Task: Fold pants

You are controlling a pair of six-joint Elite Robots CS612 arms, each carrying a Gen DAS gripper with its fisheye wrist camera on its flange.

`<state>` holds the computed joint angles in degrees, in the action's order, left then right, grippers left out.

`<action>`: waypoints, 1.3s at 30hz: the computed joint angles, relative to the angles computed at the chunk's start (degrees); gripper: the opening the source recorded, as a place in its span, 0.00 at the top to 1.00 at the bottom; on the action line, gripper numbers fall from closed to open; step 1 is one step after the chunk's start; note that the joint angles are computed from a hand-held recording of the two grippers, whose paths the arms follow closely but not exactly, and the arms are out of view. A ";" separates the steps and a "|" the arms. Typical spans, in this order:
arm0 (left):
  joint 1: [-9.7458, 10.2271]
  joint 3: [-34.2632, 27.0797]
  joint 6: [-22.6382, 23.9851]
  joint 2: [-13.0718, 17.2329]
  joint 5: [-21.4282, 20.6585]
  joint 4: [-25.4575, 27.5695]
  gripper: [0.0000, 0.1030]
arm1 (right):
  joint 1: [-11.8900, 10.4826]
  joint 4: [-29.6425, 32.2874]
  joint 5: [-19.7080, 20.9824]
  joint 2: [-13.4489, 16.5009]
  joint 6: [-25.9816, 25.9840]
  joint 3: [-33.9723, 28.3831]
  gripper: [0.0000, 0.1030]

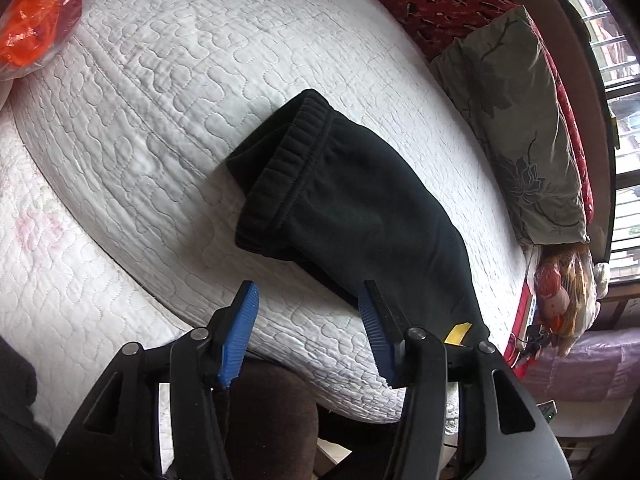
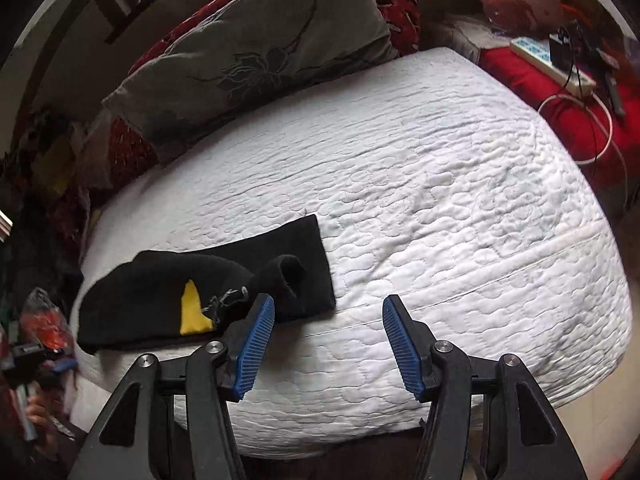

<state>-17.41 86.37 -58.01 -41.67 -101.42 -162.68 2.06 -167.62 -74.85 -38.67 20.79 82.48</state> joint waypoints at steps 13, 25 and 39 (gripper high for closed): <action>0.97 -5.93 -5.71 4.07 -2.70 2.97 0.51 | 0.67 4.07 17.82 6.35 19.01 -8.38 0.42; 2.70 -7.27 -8.53 5.03 -8.36 1.37 0.96 | 0.12 1.15 19.20 9.43 27.35 -10.55 0.94; 3.18 -17.55 3.11 5.64 -0.23 6.12 0.98 | 0.25 -8.72 16.54 12.18 27.70 -21.22 0.96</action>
<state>-14.23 68.82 -54.90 -36.03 -101.65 -156.57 2.31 -176.34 -58.31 -26.49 48.49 61.25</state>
